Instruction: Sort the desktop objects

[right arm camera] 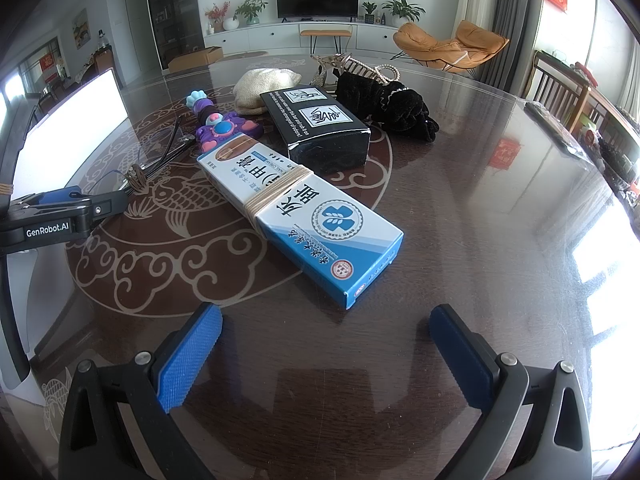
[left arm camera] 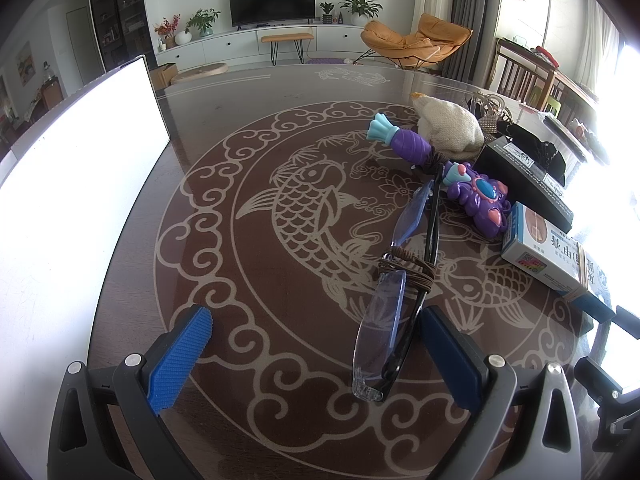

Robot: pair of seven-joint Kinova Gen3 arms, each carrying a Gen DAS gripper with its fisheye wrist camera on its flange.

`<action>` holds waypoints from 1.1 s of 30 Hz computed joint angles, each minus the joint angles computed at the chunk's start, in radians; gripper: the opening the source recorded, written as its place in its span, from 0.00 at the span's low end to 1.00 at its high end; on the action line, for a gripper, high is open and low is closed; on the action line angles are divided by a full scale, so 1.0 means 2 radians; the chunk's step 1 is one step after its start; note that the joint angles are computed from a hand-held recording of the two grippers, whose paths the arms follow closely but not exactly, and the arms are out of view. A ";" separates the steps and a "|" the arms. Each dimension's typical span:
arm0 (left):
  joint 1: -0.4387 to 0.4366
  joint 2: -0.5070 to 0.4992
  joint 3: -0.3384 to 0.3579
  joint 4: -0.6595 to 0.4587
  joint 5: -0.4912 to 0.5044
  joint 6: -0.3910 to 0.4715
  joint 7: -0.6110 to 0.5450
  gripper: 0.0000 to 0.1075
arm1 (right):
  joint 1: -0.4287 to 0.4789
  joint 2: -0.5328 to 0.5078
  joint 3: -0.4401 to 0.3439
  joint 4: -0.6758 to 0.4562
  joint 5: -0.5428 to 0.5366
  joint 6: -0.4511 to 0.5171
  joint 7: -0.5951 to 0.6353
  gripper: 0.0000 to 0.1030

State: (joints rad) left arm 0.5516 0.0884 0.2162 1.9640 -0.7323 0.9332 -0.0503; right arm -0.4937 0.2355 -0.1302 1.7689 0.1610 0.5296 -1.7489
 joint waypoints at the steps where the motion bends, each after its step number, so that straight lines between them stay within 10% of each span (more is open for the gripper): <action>1: 0.000 0.000 0.000 0.000 0.000 0.000 0.000 0.96 | 0.000 0.000 0.000 0.000 0.000 0.000 0.000 1.00; 33: 0.000 0.000 0.000 -0.001 0.000 0.001 0.000 0.96 | 0.000 0.000 0.000 0.000 0.000 0.000 -0.001 1.00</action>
State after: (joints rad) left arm 0.5521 0.0890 0.2169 1.9628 -0.7321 0.9344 -0.0499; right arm -0.4946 0.2348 -0.1302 1.7698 0.1616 0.5296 -1.7502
